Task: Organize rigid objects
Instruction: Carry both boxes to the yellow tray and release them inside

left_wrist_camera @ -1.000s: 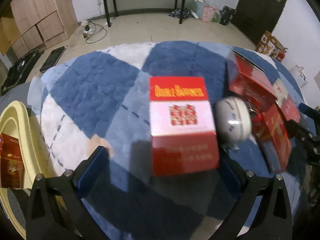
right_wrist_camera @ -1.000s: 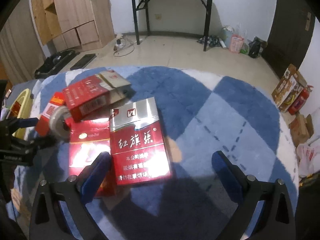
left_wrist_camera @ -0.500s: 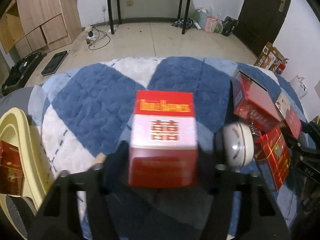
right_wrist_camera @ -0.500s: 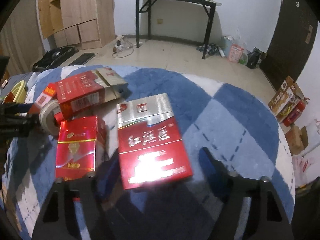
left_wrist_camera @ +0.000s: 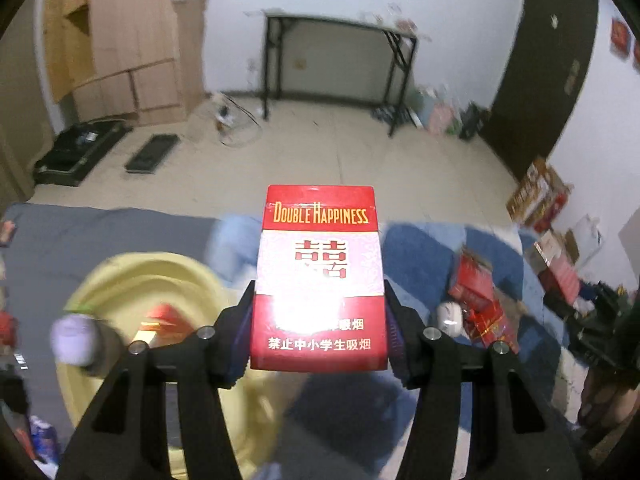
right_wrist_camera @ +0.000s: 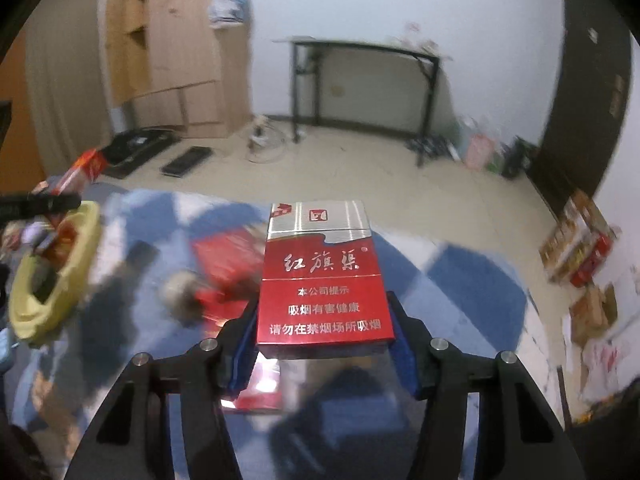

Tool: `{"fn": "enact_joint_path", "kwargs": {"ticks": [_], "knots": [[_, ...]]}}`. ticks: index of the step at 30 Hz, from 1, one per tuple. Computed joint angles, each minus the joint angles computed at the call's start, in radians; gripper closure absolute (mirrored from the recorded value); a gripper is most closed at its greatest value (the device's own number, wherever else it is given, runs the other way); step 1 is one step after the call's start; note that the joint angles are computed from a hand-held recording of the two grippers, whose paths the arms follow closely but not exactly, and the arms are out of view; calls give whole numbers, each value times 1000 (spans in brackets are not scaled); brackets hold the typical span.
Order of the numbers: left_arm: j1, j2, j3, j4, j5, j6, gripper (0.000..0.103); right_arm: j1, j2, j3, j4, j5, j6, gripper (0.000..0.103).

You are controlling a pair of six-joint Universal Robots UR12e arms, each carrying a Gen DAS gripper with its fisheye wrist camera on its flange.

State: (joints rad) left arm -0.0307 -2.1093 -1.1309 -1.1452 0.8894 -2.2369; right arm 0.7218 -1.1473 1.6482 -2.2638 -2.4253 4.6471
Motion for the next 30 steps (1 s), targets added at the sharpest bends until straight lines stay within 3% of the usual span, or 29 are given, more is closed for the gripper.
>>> {"fn": "enact_joint_path", "kwargs": {"ticks": [3,5,8,12,16,23,30], "knots": [[42,-23,52,16,-12,-43,46,6,30,-65,-91,-25,-140,48],[67,-43,84,8,-10,-71,46,8,62,-117,-199,-29,-256,48],[93,-68,102,33,40,-114,46,2,120,-212,-322,12,-420,48],[104,-99,109,30,136,-129,46,-15,204,-348,-394,96,-576,48],[102,-135,137,-18,205,-150,46,-37,293,-496,-350,208,-665,48],[93,-155,127,-70,281,-109,46,-85,377,-640,-198,358,-715,48],[104,-189,155,-123,245,-156,46,-116,443,-758,-119,414,-726,48]]}}
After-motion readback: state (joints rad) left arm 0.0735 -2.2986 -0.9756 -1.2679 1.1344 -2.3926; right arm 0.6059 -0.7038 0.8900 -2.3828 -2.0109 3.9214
